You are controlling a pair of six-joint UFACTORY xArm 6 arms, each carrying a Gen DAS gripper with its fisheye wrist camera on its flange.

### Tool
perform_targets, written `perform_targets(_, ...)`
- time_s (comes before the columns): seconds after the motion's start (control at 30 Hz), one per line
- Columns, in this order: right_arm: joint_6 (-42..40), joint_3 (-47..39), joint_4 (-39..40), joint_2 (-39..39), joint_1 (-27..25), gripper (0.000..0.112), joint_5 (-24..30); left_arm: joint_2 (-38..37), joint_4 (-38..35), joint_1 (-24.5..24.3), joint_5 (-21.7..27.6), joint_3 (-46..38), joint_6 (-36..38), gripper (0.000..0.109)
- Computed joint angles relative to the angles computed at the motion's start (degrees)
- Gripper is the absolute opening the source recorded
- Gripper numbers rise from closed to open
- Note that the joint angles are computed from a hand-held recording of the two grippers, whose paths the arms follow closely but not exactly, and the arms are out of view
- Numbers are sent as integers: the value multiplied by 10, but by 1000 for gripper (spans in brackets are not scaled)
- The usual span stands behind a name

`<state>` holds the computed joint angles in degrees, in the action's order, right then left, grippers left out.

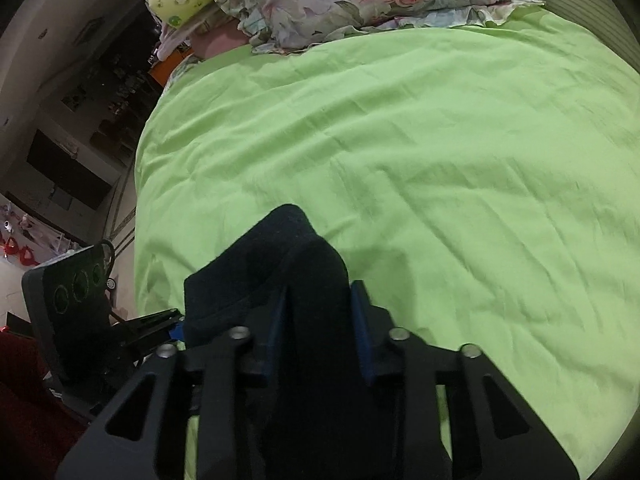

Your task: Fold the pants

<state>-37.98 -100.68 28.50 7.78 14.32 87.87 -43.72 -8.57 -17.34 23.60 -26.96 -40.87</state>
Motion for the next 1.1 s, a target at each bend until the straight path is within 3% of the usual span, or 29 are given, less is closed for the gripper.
perform_targets(0.1, -8, 18, 9, -20, -5, 19, -10, 6, 10, 10, 8, -4, -13, 38)
perform_targets(0.27, -20, 38, 46, -53, -29, 18, -8, 9, -47, 8, 3, -14, 28, 25)
perform_targets(0.6, -36, 64, 156, -125, -125, 17, 13, 11, 1, -49, 0, -82, 22, 21)
perform_targets(0.8, -57, 107, 223, -185, -213, 17, 29, 48, 47, -107, 2, -149, 11, 21)
perform_targets(1.1, -90, 145, 316, -235, -384, 17, 90, 119, 123, -227, -2, -247, -15, 21)
